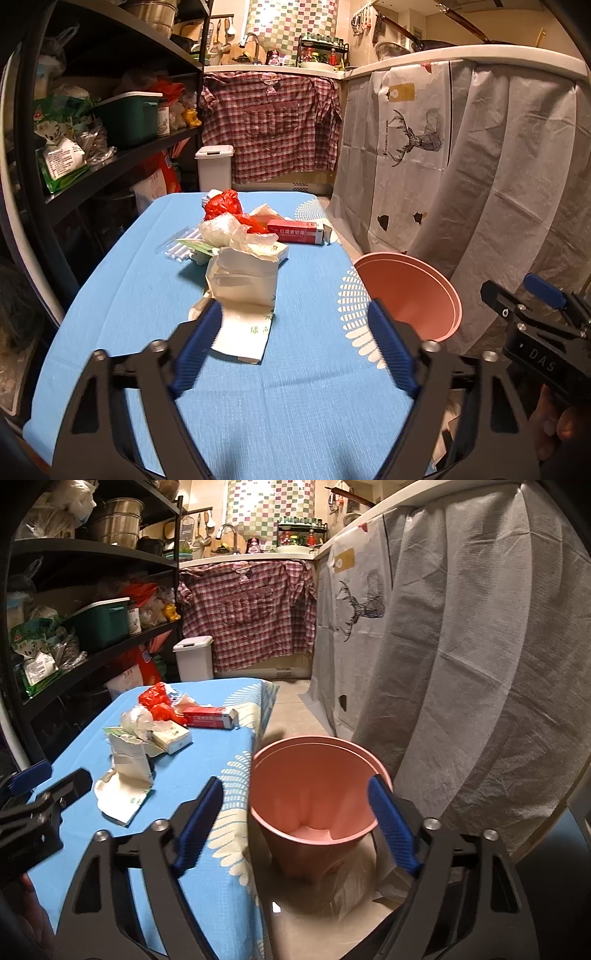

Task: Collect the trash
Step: 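Reach the right tool to the clear plastic bag and close on it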

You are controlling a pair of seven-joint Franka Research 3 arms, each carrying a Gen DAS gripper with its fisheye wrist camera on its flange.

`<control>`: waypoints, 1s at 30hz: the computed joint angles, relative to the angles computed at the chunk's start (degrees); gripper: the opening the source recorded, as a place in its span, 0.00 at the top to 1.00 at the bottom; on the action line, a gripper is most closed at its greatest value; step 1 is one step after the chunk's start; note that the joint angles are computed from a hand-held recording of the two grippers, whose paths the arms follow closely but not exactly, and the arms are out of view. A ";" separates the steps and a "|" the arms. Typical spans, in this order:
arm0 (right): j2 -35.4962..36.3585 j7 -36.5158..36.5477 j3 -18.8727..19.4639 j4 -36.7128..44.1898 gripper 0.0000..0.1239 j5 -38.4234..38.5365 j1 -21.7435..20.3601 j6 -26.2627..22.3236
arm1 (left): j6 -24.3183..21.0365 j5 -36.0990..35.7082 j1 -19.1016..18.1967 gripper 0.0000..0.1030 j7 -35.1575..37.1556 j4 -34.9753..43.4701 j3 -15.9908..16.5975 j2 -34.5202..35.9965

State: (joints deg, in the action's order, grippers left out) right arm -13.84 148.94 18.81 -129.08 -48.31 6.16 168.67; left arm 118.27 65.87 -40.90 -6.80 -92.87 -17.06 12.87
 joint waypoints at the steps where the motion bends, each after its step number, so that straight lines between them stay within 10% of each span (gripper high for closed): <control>1: 0.07 0.09 -0.09 0.05 0.42 0.16 0.05 0.37 | -0.10 -0.04 0.09 0.35 0.02 -0.06 0.07 -0.21; 12: 6.26 3.98 0.49 7.28 0.70 -3.31 0.10 7.27 | 2.06 0.21 4.50 0.67 3.38 -2.03 0.01 -5.43; 18: 13.65 -21.47 -6.79 14.02 0.85 23.11 11.28 10.15 | 7.31 -2.28 9.90 0.75 7.50 -3.79 0.53 -8.63; 21: 17.67 -43.89 -3.40 18.15 0.90 46.05 11.62 10.61 | 9.15 -3.43 12.65 0.80 9.62 -4.78 1.02 -9.74; 30: 30.26 -61.86 1.25 32.41 0.89 59.95 12.11 8.95 | 13.35 -2.20 17.23 0.83 6.55 -8.78 1.41 -10.38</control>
State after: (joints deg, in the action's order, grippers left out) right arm 16.42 87.08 20.06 -96.66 11.64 18.27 177.62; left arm 131.62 63.67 -23.66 -0.26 -101.65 -15.65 2.50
